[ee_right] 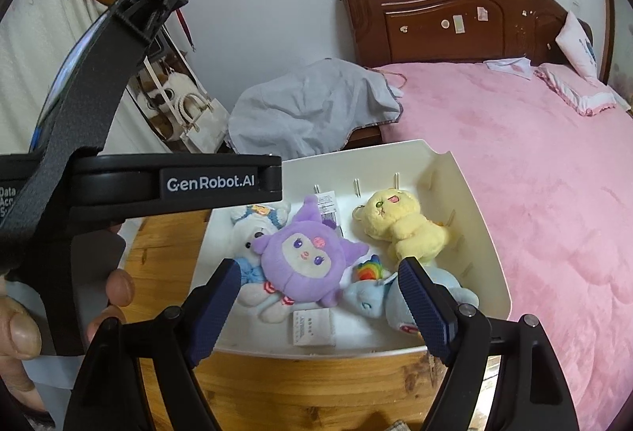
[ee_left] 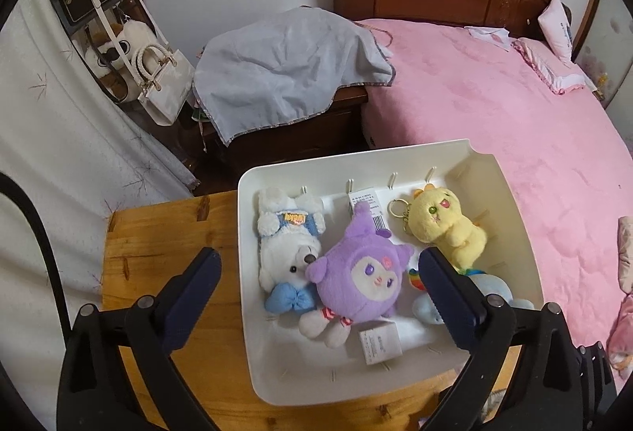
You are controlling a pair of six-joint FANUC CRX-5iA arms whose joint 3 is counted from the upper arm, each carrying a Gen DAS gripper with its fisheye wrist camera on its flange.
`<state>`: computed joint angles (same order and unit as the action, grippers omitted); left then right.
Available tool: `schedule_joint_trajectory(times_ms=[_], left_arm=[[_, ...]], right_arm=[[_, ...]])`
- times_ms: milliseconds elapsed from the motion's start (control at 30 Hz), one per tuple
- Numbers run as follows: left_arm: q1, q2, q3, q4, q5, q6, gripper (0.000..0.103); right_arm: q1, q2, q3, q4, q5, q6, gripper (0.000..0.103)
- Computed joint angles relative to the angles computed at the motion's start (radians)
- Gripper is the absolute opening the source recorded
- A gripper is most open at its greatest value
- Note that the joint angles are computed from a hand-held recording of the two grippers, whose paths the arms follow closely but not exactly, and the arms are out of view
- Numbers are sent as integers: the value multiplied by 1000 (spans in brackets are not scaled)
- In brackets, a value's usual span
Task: Organize objects
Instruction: 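Withdraw both tools from the tray toward the plaid bow and blue pouch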
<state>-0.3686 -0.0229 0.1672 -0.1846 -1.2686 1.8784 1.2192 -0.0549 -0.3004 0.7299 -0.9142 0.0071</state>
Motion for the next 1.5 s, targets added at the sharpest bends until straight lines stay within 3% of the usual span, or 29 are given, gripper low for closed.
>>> schedule_joint_trajectory(times_ms=[500, 900, 1267, 1500], left_arm=[[35, -156, -60, 42, -23, -13, 100], [41, -335, -127, 141, -48, -82, 100], [-13, -469, -241, 233, -53, -125, 101], [-135, -520, -336, 202, -22, -110, 101]], right_arm=[[149, -108, -50, 144, -118, -170, 82], [364, -168, -60, 262, -332, -248, 82], [557, -231, -125, 274, -508, -342, 82], [644, -292, -195, 241, -600, -417, 82]])
